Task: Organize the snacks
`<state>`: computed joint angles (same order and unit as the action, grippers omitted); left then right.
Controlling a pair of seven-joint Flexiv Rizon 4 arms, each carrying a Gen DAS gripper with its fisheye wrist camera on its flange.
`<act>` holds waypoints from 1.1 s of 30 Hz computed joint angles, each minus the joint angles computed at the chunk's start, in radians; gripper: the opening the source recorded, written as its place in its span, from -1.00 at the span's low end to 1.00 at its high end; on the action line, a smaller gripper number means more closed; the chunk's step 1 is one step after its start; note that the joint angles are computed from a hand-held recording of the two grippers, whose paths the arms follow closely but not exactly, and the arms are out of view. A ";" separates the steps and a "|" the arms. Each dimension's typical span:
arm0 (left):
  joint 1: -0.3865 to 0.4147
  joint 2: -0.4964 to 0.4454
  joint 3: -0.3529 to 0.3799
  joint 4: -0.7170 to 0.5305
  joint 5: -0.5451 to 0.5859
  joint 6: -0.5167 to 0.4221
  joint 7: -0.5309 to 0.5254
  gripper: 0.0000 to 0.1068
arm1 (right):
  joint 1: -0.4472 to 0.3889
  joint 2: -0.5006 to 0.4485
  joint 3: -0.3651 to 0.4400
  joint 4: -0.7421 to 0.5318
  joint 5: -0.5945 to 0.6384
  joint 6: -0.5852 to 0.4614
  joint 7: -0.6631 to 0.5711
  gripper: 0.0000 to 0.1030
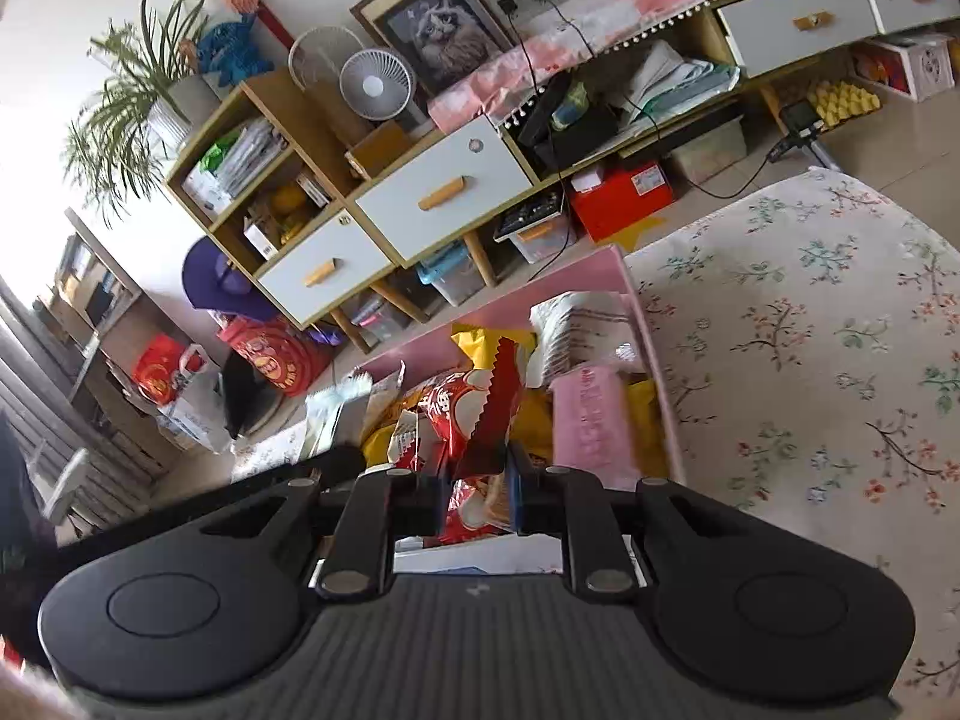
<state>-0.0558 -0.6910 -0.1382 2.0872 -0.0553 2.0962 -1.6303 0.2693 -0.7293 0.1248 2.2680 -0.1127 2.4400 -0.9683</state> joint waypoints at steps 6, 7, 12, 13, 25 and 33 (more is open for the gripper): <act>0.050 -0.052 -0.035 -0.050 0.048 0.024 -0.003 -0.14 | 0.106 0.009 -0.060 -0.029 0.107 -0.078 -0.089 -0.68; 0.062 -0.059 -0.043 -0.054 0.060 0.026 -0.005 -0.14 | 0.118 0.010 -0.068 -0.033 0.119 -0.092 -0.105 -0.67; 0.121 -0.085 -0.088 -0.068 0.125 0.027 -0.012 -0.12 | 0.175 0.021 -0.101 -0.047 0.182 -0.149 -0.182 -0.57; 0.141 -0.090 -0.106 -0.070 0.145 0.027 -0.017 -0.09 | 0.179 0.024 -0.103 -0.045 0.188 -0.153 -0.195 -0.55; 0.092 -0.033 -0.046 0.022 0.141 0.111 -0.039 0.55 | 0.137 0.067 -0.064 -0.013 0.187 -0.124 -0.261 0.20; -0.033 0.083 0.075 0.179 0.016 0.132 0.017 0.77 | 0.132 0.134 -0.060 0.057 0.172 -0.103 -0.312 0.53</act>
<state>-0.0884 -0.6081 -0.0636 2.2658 -0.0395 2.2278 -1.6131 0.4012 -0.5952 0.0649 2.3255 0.0589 2.3365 -1.2799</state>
